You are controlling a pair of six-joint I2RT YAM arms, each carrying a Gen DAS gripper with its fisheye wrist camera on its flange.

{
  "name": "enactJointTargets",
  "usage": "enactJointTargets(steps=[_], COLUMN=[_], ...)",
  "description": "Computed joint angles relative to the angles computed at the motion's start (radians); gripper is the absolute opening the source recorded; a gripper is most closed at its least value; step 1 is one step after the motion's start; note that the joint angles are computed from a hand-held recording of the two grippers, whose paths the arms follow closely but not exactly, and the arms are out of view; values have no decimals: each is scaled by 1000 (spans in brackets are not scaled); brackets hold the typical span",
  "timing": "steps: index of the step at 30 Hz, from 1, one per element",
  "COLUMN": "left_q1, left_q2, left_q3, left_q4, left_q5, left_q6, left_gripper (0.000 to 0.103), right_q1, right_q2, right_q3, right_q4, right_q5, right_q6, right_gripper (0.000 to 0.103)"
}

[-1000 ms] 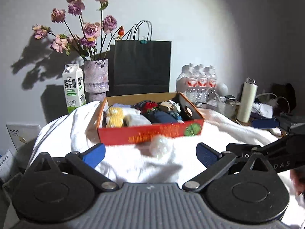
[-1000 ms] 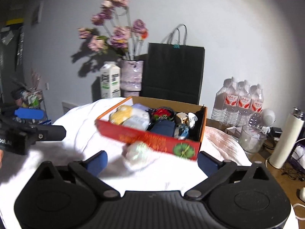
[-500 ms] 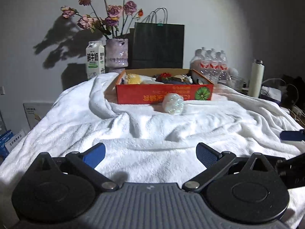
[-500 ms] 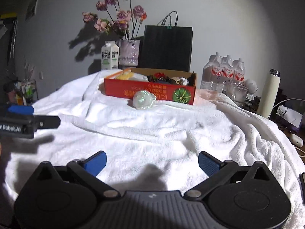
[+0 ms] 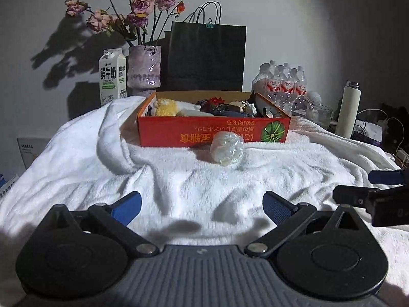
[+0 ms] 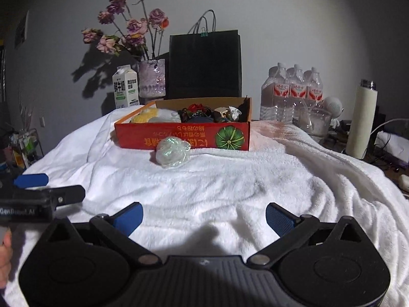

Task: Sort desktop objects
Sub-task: 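Grasp the clear iridescent plastic ball with the right tool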

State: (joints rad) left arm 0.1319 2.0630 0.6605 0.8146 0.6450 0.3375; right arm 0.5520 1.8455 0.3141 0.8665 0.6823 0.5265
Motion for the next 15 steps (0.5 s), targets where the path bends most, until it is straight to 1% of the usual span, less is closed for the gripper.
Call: enactJointTargets(steps=[4,8,10,12,13,15], left_q1=[-41,-76,-101,-129,-138,-147], left_q2=[51,118,172,253,301,401], left_q3=[115,295,413,551,640,838], left_q4=[-24,-131,-205,-254,-312,-462], left_q5=[-63,-100,-123,-183,-197,-181], left_q6=[-35,-79,-87,-95,-96,-111], left_gripper=[103,103,101,100,99,89], right_q1=[-113,-195,-236,-279,-298,-331], right_q2=[80,150,201,266,302,381], right_q3=[108,254,356,479,547,693], right_q4=[-4,-33,-62,-117,-157,-258], right_q5=[-121,-235,-297,-359,-378,-396], right_q6=[-56,-129,-164,-186,-188,-195], right_gripper=[102,102,102,100,99,96])
